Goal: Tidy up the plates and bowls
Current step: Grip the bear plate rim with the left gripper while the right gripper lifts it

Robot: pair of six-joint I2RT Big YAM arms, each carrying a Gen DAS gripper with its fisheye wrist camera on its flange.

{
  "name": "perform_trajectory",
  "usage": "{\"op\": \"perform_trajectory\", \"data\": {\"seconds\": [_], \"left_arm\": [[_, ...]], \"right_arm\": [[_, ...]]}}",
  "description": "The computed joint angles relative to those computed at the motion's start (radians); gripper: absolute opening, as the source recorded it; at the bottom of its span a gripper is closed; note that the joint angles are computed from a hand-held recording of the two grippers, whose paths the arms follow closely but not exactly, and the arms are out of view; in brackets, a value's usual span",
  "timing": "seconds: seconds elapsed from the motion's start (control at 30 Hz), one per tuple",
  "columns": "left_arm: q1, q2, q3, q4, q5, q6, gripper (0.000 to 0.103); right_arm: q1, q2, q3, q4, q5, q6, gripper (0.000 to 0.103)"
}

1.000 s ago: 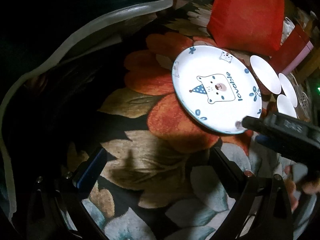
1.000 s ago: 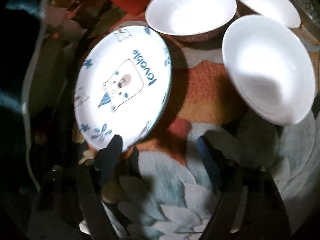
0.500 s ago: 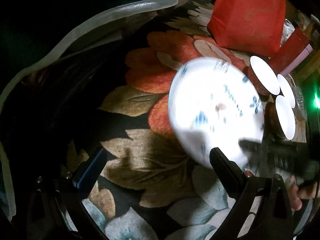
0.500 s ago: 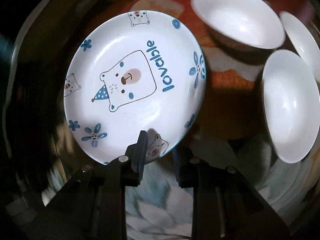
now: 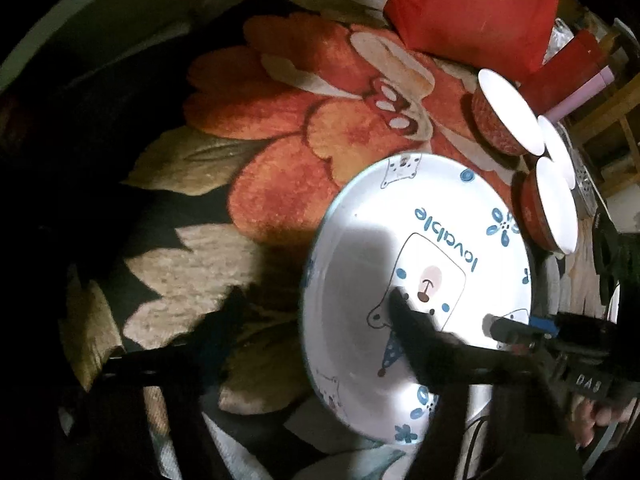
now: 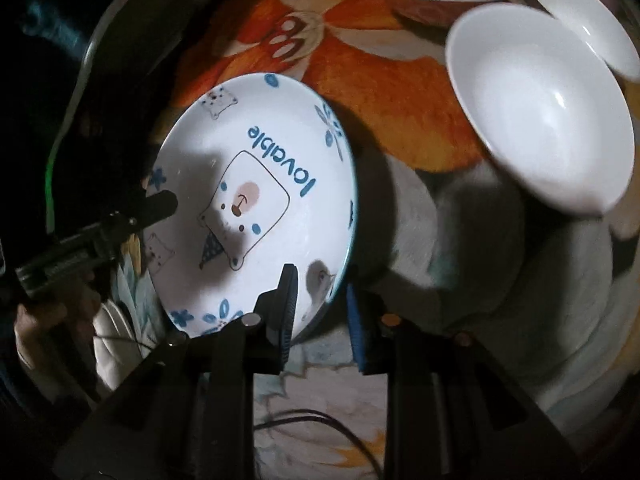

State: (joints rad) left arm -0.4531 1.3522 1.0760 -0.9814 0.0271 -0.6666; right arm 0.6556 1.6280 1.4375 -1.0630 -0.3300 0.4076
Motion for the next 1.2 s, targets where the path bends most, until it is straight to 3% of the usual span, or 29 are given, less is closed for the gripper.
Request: {"op": "perform_trajectory", "data": {"seconds": [0.03, 0.2, 0.27, 0.6, 0.83, 1.2], "left_arm": [[0.002, 0.01, 0.004, -0.006, 0.01, 0.007, 0.046], [0.007, 0.035, 0.002, 0.02, 0.08, 0.047, 0.037], [-0.002, 0.04, 0.012, 0.01, 0.073, 0.056, 0.037], [-0.072, 0.022, 0.018, 0.001, 0.067, 0.081, 0.037], [-0.146, 0.037, 0.074, -0.014, 0.047, 0.102, 0.037], [-0.301, 0.111, 0.256, -0.057, 0.01, 0.147, 0.037]], "right_arm": [[0.0, 0.0, -0.004, 0.006, 0.003, 0.006, 0.025], [0.027, -0.028, -0.06, 0.05, 0.051, 0.078, 0.022], [0.054, -0.019, -0.062, 0.061, 0.071, 0.11, 0.023], [0.073, -0.052, -0.058, 0.042, 0.152, 0.053, 0.023], [0.049, -0.157, -0.134, 0.034, 0.175, 0.027, 0.023], [-0.028, -0.381, -0.269, 0.007, 0.222, 0.091, 0.023]]}}
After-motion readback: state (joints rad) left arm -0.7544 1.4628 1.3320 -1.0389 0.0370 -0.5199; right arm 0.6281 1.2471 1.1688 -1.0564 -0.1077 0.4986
